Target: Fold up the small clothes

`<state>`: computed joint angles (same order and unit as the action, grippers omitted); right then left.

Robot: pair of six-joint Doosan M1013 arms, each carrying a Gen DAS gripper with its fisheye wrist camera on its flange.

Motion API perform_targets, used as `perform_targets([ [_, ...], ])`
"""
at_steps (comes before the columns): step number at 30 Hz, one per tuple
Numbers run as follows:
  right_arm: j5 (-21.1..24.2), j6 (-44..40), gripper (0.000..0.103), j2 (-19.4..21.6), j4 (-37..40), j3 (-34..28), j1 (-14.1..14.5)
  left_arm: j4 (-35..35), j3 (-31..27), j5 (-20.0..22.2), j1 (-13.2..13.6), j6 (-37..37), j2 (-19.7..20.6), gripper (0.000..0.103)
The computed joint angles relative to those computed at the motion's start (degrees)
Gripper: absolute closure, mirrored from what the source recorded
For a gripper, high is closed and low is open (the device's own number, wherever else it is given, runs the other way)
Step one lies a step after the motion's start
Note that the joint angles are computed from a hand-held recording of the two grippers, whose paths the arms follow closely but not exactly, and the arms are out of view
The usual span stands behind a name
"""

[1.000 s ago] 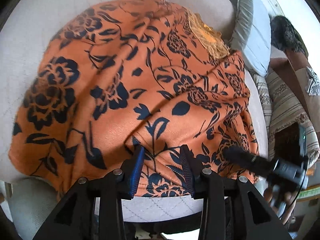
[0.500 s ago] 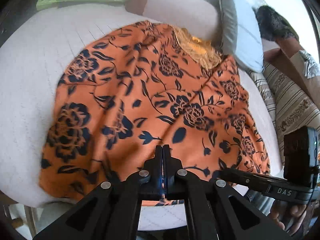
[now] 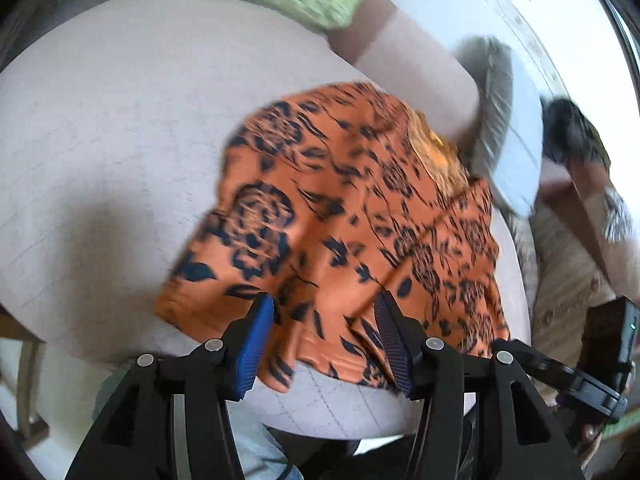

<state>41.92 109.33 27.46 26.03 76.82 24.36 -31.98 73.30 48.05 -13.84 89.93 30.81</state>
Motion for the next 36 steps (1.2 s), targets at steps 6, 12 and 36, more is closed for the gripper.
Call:
perform_targets([
  [6, 1.53, -1.58, 0.044, 3.28, 2.93, -5.08, 0.12, 8.02, -1.47, 1.55, -2.28, 0.19, 0.6, 0.052],
  [12, 3.02, -1.75, 0.044, 5.11, 3.54, -7.27, 0.15, 9.45, -9.87, 7.8, -2.88, -2.77, 6.74, 0.094],
  [36, 23.45, -6.65, 0.041, 24.92, 21.9, -39.95, -2.5, -16.45, -9.35, 8.41, 1.68, 10.48, 2.99, 0.101],
])
